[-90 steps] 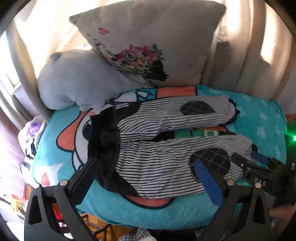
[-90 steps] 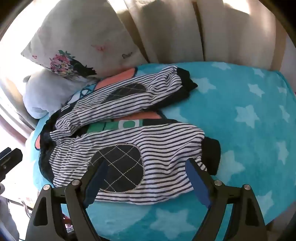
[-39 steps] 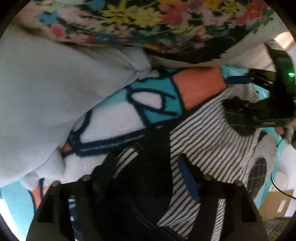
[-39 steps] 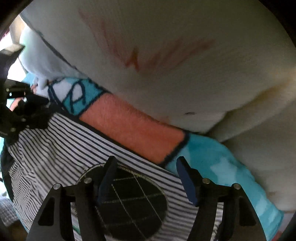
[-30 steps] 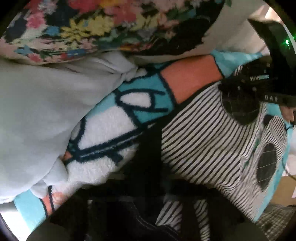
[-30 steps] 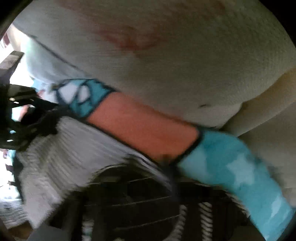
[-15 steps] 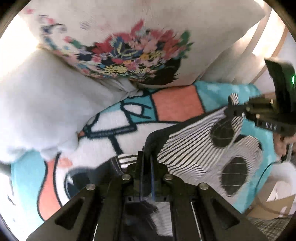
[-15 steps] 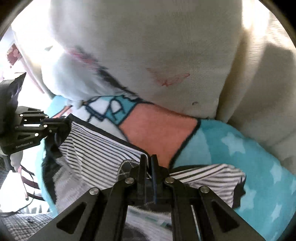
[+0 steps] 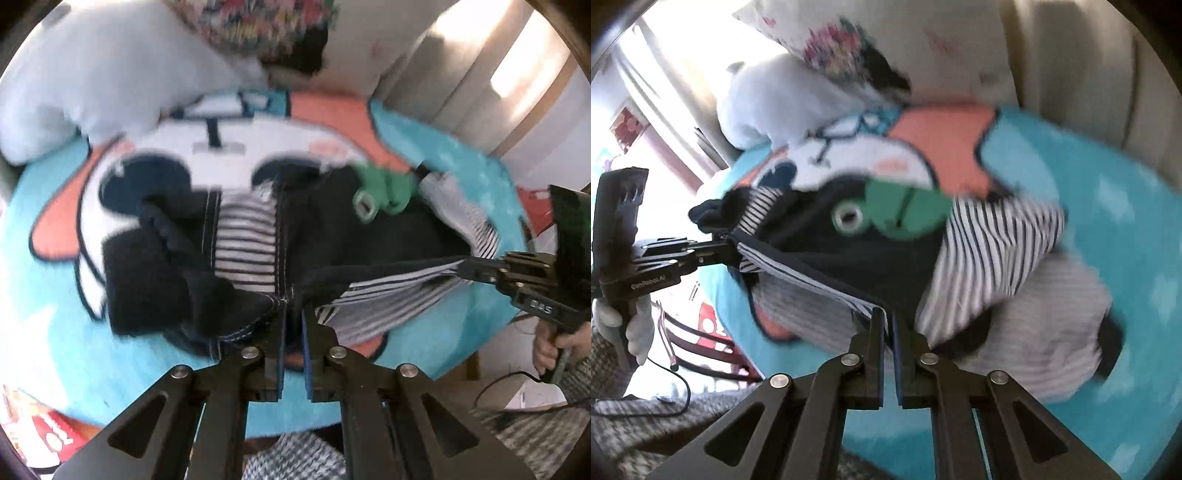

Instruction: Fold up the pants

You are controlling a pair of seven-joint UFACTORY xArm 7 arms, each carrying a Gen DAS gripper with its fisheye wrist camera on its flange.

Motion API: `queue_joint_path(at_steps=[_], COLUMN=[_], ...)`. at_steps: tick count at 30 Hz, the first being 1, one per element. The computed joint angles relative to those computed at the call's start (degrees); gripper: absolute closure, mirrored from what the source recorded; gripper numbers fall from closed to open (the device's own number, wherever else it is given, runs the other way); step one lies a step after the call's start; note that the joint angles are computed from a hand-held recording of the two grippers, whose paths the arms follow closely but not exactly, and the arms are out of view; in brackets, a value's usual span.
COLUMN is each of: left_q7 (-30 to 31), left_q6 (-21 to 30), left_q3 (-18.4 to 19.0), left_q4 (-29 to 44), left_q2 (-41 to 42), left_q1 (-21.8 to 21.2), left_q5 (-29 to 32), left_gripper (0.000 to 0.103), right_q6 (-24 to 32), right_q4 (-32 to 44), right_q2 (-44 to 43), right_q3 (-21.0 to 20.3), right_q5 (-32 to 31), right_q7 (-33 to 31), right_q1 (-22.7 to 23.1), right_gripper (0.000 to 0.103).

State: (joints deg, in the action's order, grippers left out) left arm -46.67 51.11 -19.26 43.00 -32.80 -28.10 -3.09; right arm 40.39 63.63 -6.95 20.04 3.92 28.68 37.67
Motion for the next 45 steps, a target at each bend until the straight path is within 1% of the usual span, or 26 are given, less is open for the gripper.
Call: queue_joint_path(at_steps=[2, 4, 6, 7, 10, 12, 15, 16, 17, 19, 20, 22, 23, 24, 25, 27, 29, 30, 31, 32, 35, 38, 39, 41, 43, 45], left_q7=[-0.82, -0.89, -0.2, 0.06, 0.21, -0.63, -1.0, -1.23, -1.77, -2.53, -2.76, -4.45, -5.35, -6.42, -7.05, -7.82, -7.98, -7.99, -7.99, -8.08, -8.42, -8.87, -8.91, -9.45, -9.7, -9.96], left_q6=[1.71, 2.78, 3.15, 3.89, 7.1, 9.04, 6.9, 5.3, 4.75, 3.15, 2.2, 3.3, 4.04, 4.32, 4.04, 2.21, 0.73, 0.45, 0.1, -0.15, -0.89, 0.0, 0.05, -0.06, -0.58, -0.81], left_q3=[-1.08, -1.37, -0.21, 0.33, 1.28, 0.85, 0.3, -0.01, -0.65, -2.71, -3.36, -4.58, -4.76, -4.56, -3.74, -1.76, -0.76, -0.62, -0.49, -0.4, -0.31, -0.7, -0.61, -0.55, -0.44, -0.6], left_q4=[0.82, 1.42, 1.18, 1.02, 0.66, 1.57, 2.98, 3.63, 4.58, 6.8, 7.15, 8.11, 8.14, 7.75, 6.79, 4.06, 2.18, 1.87, 1.58, 1.44, 1.36, 2.19, 2.23, 2.07, 2.03, 1.98], left_q2=[1.3, 0.93, -0.98, -2.2, -6.69, -8.06, -8.14, -6.86, -5.4, -0.83, 1.27, 5.41, 6.69, 7.85, 7.93, 7.03, 6.01, 5.87, 5.68, 5.62, 6.09, 6.83, 6.81, 6.61, 6.88, 6.96], left_q1=[0.05, -0.18, -0.77, -0.91, -0.36, 0.91, 2.44, 3.06, 3.82, 5.48, 5.93, 6.85, 6.89, 6.67, 5.9, 4.33, 3.44, 3.25, 3.09, 2.99, 2.92, 2.89, 2.79, 2.66, 2.69, 2.63], left_q5=[0.65, 1.53, 0.64, 0.09, -0.77, -0.59, -0.44, -0.4, 0.14, 3.05, 4.54, 7.68, 9.12, 9.74, 9.25, 7.12, 6.31, 6.37, 6.4, 6.37, 6.34, 7.11, 7.11, 6.93, 6.97, 7.24], left_gripper=[0.093, 0.093, 0.089, 0.087, 0.087, 0.086, 0.081, 0.075, 0.07, 0.07, 0.07, 0.07, 0.07, 0.07, 0.07, 0.07, 0.07, 0.07, 0.07, 0.07, 0.07, 0.069, 0.069, 0.068, 0.065, 0.063], right_q6=[-0.28, 1.04, 1.37, 1.45, 3.05, 4.01, 4.91, 6.49, 7.6, 12.31, 14.19, 19.75, 22.09, 22.43, 22.03, 16.92, 11.24, 9.8, 8.49, 7.79, 7.67, 8.94, 7.96, 6.76, 2.75, -5.39], right_q4=[-2.83, -4.0, -5.22, -5.53, -5.13, -3.28, 2.06, 5.56, 6.83, 13.48, 15.35, 20.06, 21.67, 21.38, 20.3, 14.66, 5.99, 3.2, -1.81, -5.35, -14.66, -18.82, -20.19, -22.56, -25.12, -27.85], right_q2=[-1.52, -2.89, -5.74, -6.98, -10.54, -10.43, -5.48, -1.49, 0.1, 8.32, 10.75, 15.94, 17.73, 17.58, 16.37, 10.77, 1.77, -1.2, -6.57, -10.43, -19.45, -24.05, -25.81, -29.53, -32.51, -33.4], right_q3=[0.62, 1.61, 1.01, 0.91, 2.39, 3.76, 5.75, 7.5, 6.9, 7.69, 7.35, 5.71, 5.58, 4.77, 3.92, 1.77, -0.59, -0.2, -2.21, -1.82, -3.86, -3.05, -2.94, -2.39, -2.81, -4.57], right_q5=[-0.55, -3.76, -3.15, -3.26, -9.32, -13.85, -21.06, -25.26, -27.28, -35.32, -38.01, -43.82, -44.68, -43.72, -42.16, -38.27, -35.19, -34.15, -32.48, -30.16, -22.59, -19.24, -18.13, -15.95, -13.26, -9.29], right_q7=[2.04, 5.16, 5.27, 5.74, 9.81, 11.7, 14.17, 15.3, 15.57, 17.65, 17.94, 18.75, 18.12, 18.22, 19.18, 22.33, 27.35, 28.88, 31.96, 33.13, 33.85, 34.23, 34.51, 36.44, 37.15, 35.96], right_q1=[0.27, 0.06, 0.09, -0.23, -3.3, -5.32, -6.96, -7.72, -6.64, -5.01, -3.79, -0.1, 0.51, 0.84, 0.87, 0.08, -0.79, -2.19, -1.81, -3.59, -4.7, -6.25, -6.74, -8.43, -9.67, -9.5], right_gripper=[0.096, 0.093, 0.092, 0.087, 0.075, 0.074, 0.074, 0.071, 0.069, 0.055, 0.054, 0.056, 0.068, 0.1, 0.1, 0.1, 0.1, 0.1, 0.1, 0.1, 0.098, 0.097, 0.096, 0.083, 0.056, 0.052])
